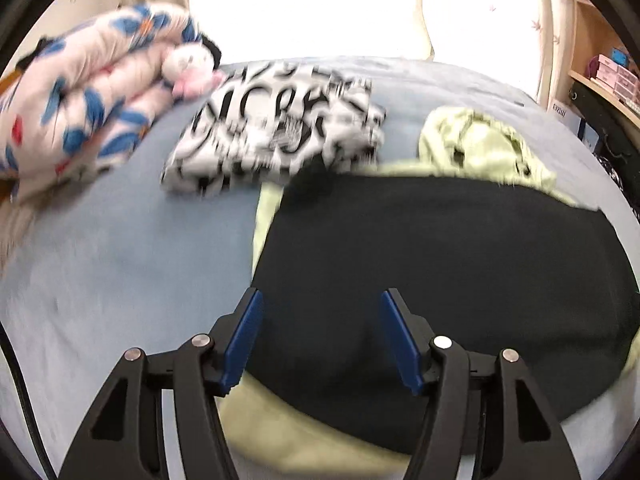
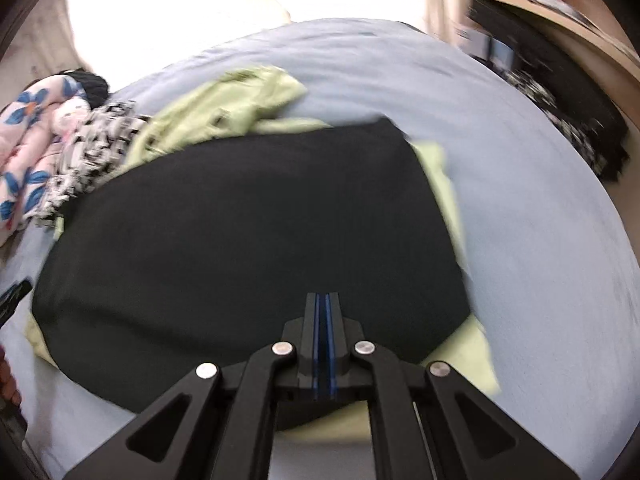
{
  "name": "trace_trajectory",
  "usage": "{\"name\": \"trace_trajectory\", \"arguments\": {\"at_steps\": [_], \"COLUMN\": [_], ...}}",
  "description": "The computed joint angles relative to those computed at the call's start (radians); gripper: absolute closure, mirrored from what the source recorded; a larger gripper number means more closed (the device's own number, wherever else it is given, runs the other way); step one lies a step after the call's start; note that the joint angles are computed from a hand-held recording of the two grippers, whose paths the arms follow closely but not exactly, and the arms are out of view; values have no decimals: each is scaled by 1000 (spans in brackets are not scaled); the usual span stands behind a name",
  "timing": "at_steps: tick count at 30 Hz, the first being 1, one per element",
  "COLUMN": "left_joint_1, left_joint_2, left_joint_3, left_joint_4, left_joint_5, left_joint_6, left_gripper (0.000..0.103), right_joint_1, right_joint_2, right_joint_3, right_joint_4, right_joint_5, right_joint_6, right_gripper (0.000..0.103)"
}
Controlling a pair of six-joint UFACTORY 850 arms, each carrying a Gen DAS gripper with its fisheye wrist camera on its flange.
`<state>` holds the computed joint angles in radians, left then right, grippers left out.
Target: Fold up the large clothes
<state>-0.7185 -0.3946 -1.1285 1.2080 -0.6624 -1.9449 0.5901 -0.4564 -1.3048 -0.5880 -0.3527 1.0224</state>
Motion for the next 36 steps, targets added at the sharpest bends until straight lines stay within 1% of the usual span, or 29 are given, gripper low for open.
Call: {"name": "trace_trajectory", "arguments": {"at_steps": [3, 6, 9, 10, 11, 12, 13, 15, 16, 18, 19, 20, 22, 26, 32, 36], "left_joint_1": [52, 118, 166, 181, 189, 198, 204, 211, 218, 243, 249, 252, 251, 253, 249, 241], "left_joint_2": [-66, -162, -252, -275, -292, -308, -325, -347, -357, -355, -349, -345, -348, -348, -350, -357], "left_joint_3": [-91, -213, -315, -342, -361, -378, -394, -411, -417, -399, -384, -375, -376, -377, -384, -413], "left_joint_4": [15, -76, -170, -192, -204, -204, -199, -189, -196, -210, -193, -178, -165, -172, -194, -256], "left_joint_5": [16, 64, 79, 85, 86, 78, 59, 26, 13, 77, 104, 116, 115, 112, 96, 64], "left_joint_6": [50, 180, 278, 297, 307, 311, 313, 319, 332, 343, 317, 298, 286, 297, 330, 410], "left_gripper": [43, 43, 43, 43, 44, 44, 44, 44, 43, 42, 42, 42, 41, 41, 41, 41], "right_joint_1": [-1, -20, -42, -48, -58, -66, -79, -95, -111, -137, -147, -151, -147, -132, -127, -130], "right_joint_2": [-115, -247, -359, -395, -419, -428, -434, -446, -440, -408, -388, -377, -361, -381, -400, -413], "right_joint_3": [-165, -351, -508, -555, -588, -597, -599, -606, -586, -519, -483, -463, -436, -461, -495, -527], "right_joint_4": [88, 279, 319, 283, 281, 266, 211, 120, 101, 106, 108, 112, 80, 13, 14, 70], "right_joint_5": [-13, -50, -110, -141, -168, -181, -198, -255, -262, -210, -175, -155, -146, -186, -219, -255], "right_joint_6": [-129, -310, -352, -325, -321, -302, -252, -173, -153, -147, -146, -149, -129, -86, -86, -142], "right_gripper": [100, 100, 100, 100, 100, 100, 100, 100, 100, 102, 103, 103, 103, 103, 101, 100]}}
